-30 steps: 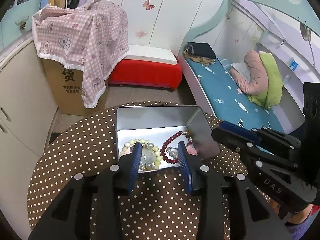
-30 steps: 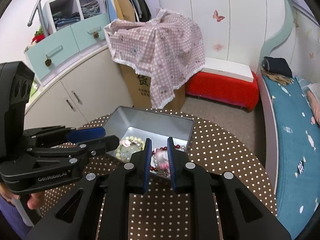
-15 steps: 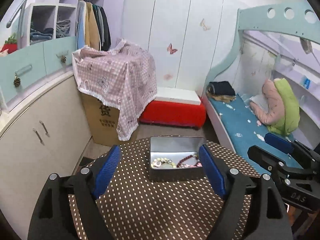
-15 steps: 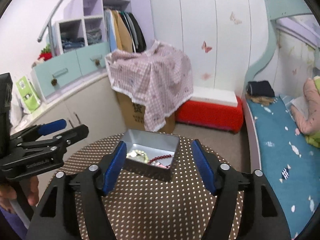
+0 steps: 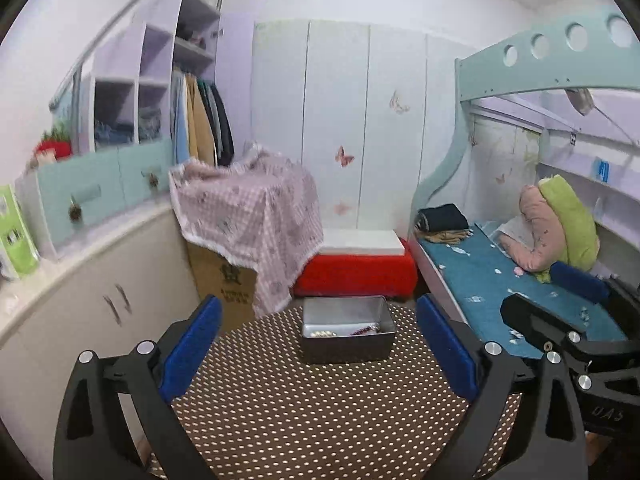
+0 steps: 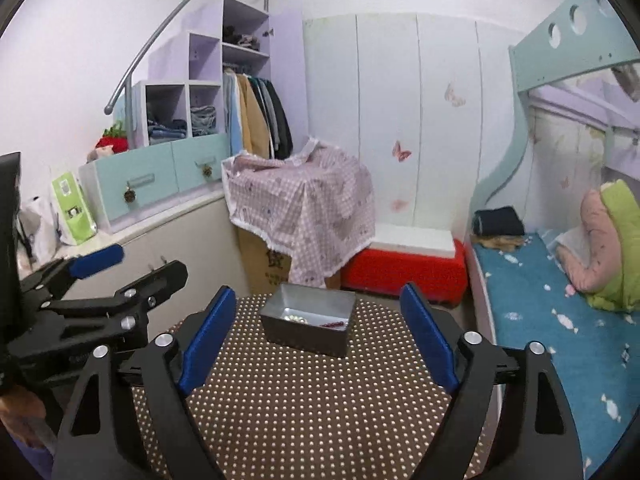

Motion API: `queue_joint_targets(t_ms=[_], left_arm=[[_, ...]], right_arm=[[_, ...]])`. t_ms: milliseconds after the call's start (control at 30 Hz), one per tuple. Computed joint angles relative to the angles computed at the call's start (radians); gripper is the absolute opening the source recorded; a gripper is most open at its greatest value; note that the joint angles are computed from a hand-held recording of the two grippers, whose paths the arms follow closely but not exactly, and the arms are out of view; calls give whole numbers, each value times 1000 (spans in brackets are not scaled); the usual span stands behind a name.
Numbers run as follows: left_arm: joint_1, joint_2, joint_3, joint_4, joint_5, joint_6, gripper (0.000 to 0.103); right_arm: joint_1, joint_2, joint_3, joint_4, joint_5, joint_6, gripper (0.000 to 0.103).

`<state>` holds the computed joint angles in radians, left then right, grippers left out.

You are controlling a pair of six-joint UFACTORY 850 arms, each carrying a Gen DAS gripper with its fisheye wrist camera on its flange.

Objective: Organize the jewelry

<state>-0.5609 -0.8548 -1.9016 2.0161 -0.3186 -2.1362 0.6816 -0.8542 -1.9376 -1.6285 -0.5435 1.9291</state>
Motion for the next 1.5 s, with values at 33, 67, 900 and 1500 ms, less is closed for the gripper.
queue_joint_targets(t_ms=[33, 67, 900, 1500], left_arm=[[-5, 11, 20, 12, -21, -10, 95], [-11, 28, 48, 46, -40, -45, 95], [-62, 210, 334, 346, -245, -364, 95], [-72, 224, 351, 365, -281, -378, 95]], right_arm=[[8, 17, 25, -20, -15, 20, 82], [13, 28, 40, -29, -21, 30, 82], [123, 136, 183, -161, -306, 85, 84], [127, 163, 226, -198, -320, 127, 84]])
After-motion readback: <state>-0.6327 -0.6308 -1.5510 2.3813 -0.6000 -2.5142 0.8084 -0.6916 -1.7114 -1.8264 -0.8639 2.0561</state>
